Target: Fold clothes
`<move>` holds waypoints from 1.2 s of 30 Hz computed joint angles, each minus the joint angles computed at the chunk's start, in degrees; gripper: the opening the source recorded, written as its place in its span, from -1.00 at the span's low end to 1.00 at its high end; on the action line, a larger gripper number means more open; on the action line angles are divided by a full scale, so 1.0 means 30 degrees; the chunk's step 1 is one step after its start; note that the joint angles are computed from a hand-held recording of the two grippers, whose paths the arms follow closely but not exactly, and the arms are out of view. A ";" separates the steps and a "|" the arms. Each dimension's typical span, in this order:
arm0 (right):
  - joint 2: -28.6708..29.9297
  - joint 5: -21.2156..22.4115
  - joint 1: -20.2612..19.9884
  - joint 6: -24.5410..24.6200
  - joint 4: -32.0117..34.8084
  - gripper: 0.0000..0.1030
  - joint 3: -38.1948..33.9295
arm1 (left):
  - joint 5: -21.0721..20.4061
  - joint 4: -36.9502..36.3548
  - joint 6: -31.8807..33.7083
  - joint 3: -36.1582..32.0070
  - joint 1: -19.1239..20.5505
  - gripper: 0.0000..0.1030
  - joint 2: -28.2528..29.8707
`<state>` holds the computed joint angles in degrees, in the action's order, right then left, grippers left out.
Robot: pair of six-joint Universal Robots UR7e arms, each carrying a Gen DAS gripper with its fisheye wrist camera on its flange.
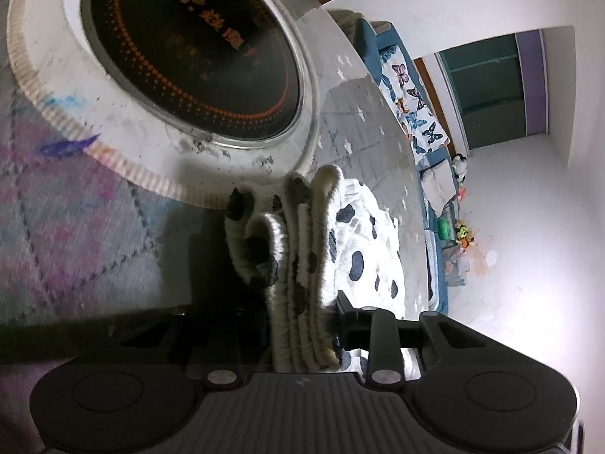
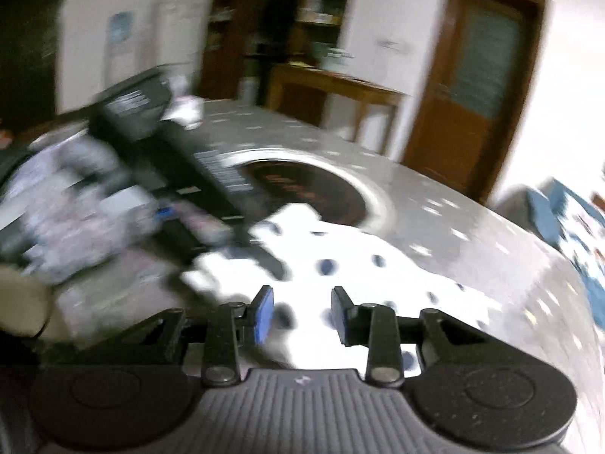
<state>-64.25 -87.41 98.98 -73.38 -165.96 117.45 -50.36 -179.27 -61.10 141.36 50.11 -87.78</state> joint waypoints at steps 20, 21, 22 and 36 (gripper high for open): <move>0.1450 -0.1173 -0.2620 0.9273 0.0688 -0.84 -0.3185 | 0.2110 0.5497 0.1833 -0.2053 -0.0569 -0.34 0.0041; 0.1384 -0.1056 -0.2670 0.9276 0.0483 -0.88 -0.3094 | 0.2277 0.5798 0.1963 -0.2200 -0.0661 -0.34 0.0084; 0.1315 -0.0932 -0.2640 0.9235 0.0280 -0.90 -0.3065 | 0.2402 0.5908 0.2182 -0.2299 -0.0708 -0.35 0.0157; 0.1298 -0.0848 -0.2174 0.8798 -0.2117 -0.92 -0.4730 | 0.1361 0.3895 0.7391 -0.6518 0.0016 -0.37 0.4141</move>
<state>-60.36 -89.96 92.46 -46.99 -172.31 103.26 -46.28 -167.59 -38.92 121.80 50.16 -75.35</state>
